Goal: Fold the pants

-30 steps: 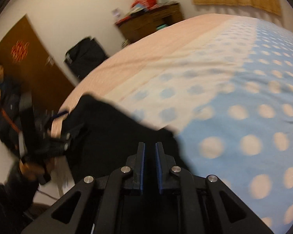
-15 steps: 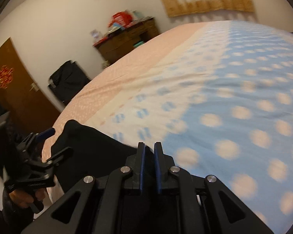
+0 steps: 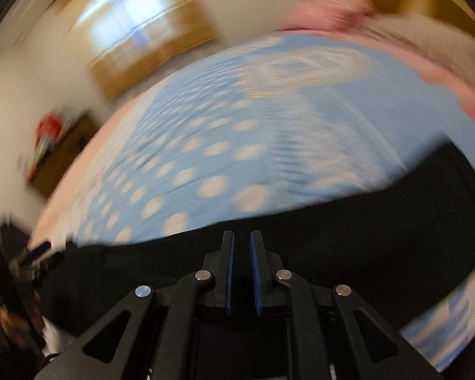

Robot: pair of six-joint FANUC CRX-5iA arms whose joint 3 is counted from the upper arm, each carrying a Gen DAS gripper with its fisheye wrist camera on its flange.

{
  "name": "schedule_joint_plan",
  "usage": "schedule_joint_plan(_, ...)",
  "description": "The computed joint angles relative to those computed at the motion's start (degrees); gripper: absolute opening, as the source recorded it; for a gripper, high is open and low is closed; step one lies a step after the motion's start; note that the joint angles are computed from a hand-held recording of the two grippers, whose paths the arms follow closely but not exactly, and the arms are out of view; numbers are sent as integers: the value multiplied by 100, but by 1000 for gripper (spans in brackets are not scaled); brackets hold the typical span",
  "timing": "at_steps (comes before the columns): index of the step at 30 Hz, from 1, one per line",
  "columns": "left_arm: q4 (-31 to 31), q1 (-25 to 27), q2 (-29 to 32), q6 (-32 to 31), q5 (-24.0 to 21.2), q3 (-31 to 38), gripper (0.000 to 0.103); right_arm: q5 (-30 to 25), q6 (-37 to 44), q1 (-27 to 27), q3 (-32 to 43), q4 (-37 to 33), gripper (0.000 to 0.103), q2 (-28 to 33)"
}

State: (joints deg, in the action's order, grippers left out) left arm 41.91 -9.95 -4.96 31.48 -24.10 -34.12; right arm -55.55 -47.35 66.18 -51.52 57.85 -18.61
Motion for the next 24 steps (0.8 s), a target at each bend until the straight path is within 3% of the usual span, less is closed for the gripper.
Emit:
schedule_joint_plan(3,171,-439,187,-705,-5,273,103,-638,-542,332,-37,-167,10,20)
schedule_joint_plan(5,610,-639,280,-1249,-75,321,103,-936,-553,481,54,-294,10,101)
schedule_joint_plan(8,645,-800,477,-1269,-399,558,103,-1144,-710,678,35,-313,10,34)
schedule_joint_plan(12,878,-987,572,-1667,-496,620,103,-1494,-762,867,-34,-531,10,-165)
schedule_joint_plan(20,1144,-1216,573,-2181,-648,608,103,-1519,-632,735,76,-707,10,-93)
schedule_joint_plan(23,1242,-1180,546,-2201,-665,575,103,-1922,-852,995,107,-664,10,-163)
schedule_joint_plan(24,1254,-1147,519,-2195,-646,548,103,-2320,-942,1212,146,-701,10,-184)
